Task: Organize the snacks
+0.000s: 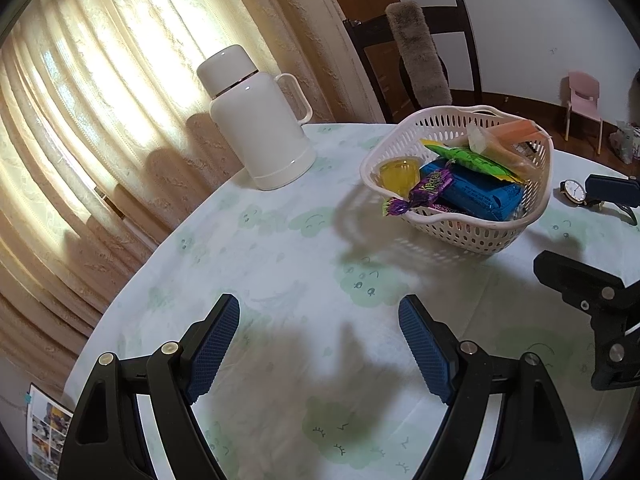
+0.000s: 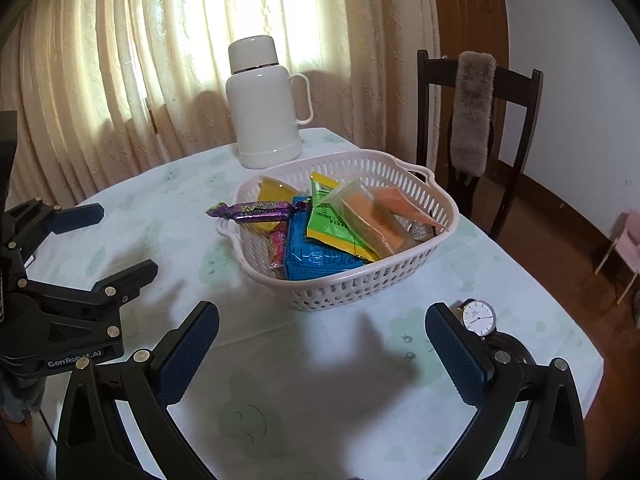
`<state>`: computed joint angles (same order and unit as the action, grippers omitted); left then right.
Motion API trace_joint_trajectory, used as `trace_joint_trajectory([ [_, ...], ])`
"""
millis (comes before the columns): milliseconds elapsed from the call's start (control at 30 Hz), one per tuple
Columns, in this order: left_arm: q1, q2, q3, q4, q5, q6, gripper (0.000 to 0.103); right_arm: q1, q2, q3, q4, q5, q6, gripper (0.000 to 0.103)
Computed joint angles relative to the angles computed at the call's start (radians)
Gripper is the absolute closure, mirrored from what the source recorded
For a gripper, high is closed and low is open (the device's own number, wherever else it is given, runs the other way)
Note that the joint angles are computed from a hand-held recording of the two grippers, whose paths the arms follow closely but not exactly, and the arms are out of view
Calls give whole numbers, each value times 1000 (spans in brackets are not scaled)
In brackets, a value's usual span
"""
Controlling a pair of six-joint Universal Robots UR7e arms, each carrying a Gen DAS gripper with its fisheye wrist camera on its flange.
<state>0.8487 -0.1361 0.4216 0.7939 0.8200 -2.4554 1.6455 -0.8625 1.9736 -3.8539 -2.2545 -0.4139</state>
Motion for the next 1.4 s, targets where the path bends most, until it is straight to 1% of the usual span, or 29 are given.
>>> trace_joint_trajectory([
  [167,1,11,-20,12,-6,-8,24,6,16,-10,-25,-25,-31,0],
  [267,1,17,-30,17,-11,-11,24,18,37,-31,-37,-73,-59,0],
  [367,1,16,-28,16,-10,-11,24,16,33,-30,-18,-70,-48,0],
  [467,1,17,-29,16,-11,-11,24,15,36,-35,-15,-84,-55,0],
  [600,1,21,-37,23,-12,-14,24,24,64,-66,-43,-150,-88,0],
  [700,0,19,-34,19,-13,-13,24,25,61,-62,-48,-143,-93,0],
  [767,0,18,-33,17,-15,-14,23,28,67,-67,-57,-153,-105,0],
  [800,0,22,-38,22,-16,-17,23,28,67,-67,-56,-155,-106,0],
  [867,-4,3,8,-24,-32,9,18,28,65,-65,-40,-155,-102,0],
  [933,-7,-4,28,-39,-32,24,17,29,67,-66,-30,-155,-99,0],
  [1067,-7,1,19,-23,-27,6,17,32,72,-68,-34,-156,-108,0],
  [1167,-3,32,-52,36,-20,-33,9,34,71,-69,-40,-156,-114,0],
  [1233,-1,46,-85,61,-15,-51,7,33,70,-67,-41,-156,-115,0],
  [1300,-2,44,-85,58,-15,-58,6,33,70,-67,-41,-157,-115,0],
  [1400,-5,19,-34,14,-18,-45,2,34,69,-66,-36,-157,-114,0],
])
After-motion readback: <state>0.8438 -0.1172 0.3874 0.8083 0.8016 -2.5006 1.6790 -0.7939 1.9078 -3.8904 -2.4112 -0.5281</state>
